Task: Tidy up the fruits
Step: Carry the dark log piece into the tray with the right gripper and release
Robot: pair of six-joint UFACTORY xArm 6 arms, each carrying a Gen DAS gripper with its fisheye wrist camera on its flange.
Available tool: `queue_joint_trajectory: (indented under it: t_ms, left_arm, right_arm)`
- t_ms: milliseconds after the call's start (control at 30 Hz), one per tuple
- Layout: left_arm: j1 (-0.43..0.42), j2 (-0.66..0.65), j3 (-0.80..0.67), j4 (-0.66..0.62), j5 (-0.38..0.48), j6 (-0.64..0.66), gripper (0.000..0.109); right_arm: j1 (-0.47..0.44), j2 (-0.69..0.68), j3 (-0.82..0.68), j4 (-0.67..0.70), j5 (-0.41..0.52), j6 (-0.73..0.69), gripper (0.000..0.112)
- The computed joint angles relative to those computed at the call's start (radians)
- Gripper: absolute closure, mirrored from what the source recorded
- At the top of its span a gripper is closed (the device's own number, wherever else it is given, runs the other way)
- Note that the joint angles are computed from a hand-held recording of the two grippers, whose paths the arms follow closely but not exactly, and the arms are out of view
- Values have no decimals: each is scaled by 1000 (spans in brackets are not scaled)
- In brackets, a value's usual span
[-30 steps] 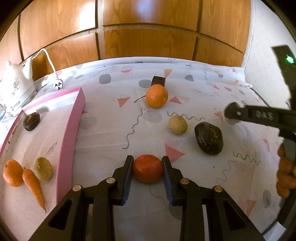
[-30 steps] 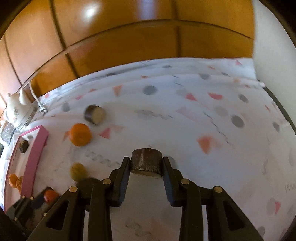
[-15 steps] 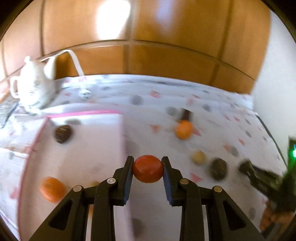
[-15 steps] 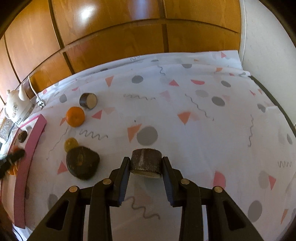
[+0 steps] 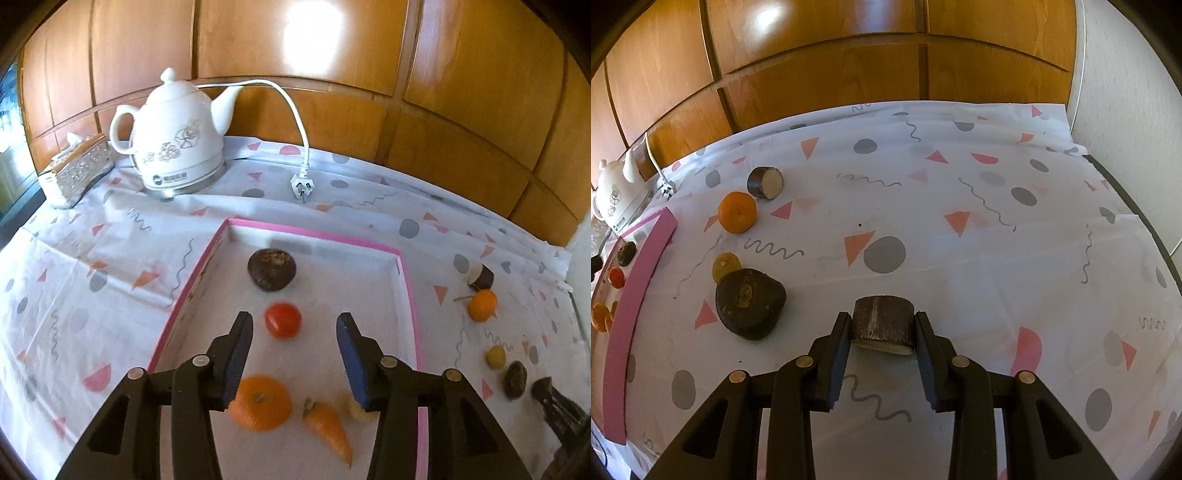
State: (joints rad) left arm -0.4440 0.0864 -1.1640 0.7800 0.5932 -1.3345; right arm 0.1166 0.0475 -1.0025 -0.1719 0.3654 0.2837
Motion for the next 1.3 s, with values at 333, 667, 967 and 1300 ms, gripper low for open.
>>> queue_joint_trajectory:
  t_ms: [333,667,967,1300]
  left_arm:
    - [-46,-145,145,126,22,-131,59]
    - [-51,-227,218,151,39,-182,51]
    - [-31,-279,286,141,28,-203,50]
    - [-1,-329,356,122,10,-234,50]
  right_arm:
    - [7,-8,0,-75,15,71,79]
    - [118,-39,-40,316,17,-278,79]
    - [280,130,-287,546,148,-495,79]
    - [376,321,-545,521,226,-472,78]
